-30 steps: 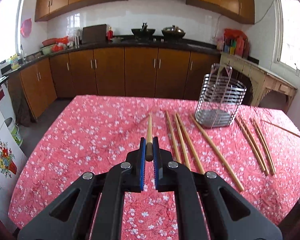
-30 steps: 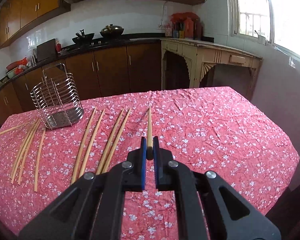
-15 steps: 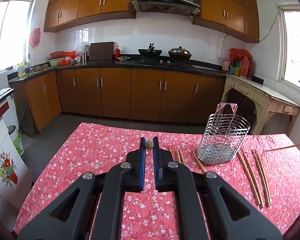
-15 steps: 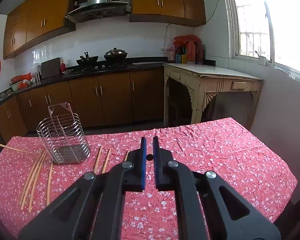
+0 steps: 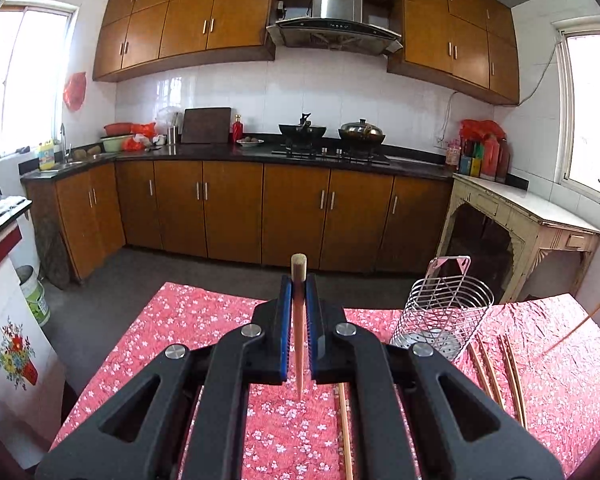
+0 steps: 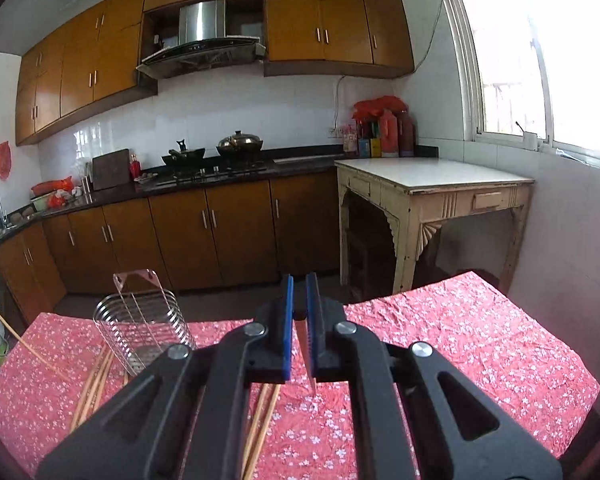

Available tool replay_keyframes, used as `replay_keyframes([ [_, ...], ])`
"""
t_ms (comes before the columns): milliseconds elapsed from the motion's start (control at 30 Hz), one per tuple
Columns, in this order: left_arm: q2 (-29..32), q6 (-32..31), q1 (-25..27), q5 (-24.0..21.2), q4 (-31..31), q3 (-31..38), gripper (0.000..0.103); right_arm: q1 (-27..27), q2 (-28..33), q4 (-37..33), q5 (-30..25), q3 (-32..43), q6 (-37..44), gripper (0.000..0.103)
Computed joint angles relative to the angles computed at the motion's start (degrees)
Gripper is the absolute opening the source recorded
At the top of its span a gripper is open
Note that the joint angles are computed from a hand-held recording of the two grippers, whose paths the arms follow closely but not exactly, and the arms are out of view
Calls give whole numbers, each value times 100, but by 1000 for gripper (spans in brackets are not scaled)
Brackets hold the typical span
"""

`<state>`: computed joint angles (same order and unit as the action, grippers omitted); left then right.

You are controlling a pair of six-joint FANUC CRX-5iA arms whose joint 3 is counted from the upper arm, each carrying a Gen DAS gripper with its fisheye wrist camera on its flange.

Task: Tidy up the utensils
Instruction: 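Lower both chopsticks into the wire holder and open both tools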

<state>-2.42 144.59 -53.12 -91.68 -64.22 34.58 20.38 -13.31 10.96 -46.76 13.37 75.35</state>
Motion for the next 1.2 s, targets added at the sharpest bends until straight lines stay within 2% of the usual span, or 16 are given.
replay_keyframes([
  [367, 318, -315, -45, 178, -72, 672, 7, 199, 459, -585, -468, 1252, 577, 7],
  [633, 1025, -898, 106, 691, 0, 1964, 7, 589, 1125, -740, -559, 2495, 592, 7],
  [900, 1684, -1093, 503, 1269, 291, 3045, 7, 840, 1936, -1187, -493, 3843, 598, 7],
  [1067, 1876, -1058, 889, 1467, 800, 3062, 7, 906, 2333, -1378, -491, 4136, 643, 7],
  [1200, 1896, -982, 1246, 1531, 1348, 2762, 7, 876, 2615, -1581, -631, 4195, 727, 7],
])
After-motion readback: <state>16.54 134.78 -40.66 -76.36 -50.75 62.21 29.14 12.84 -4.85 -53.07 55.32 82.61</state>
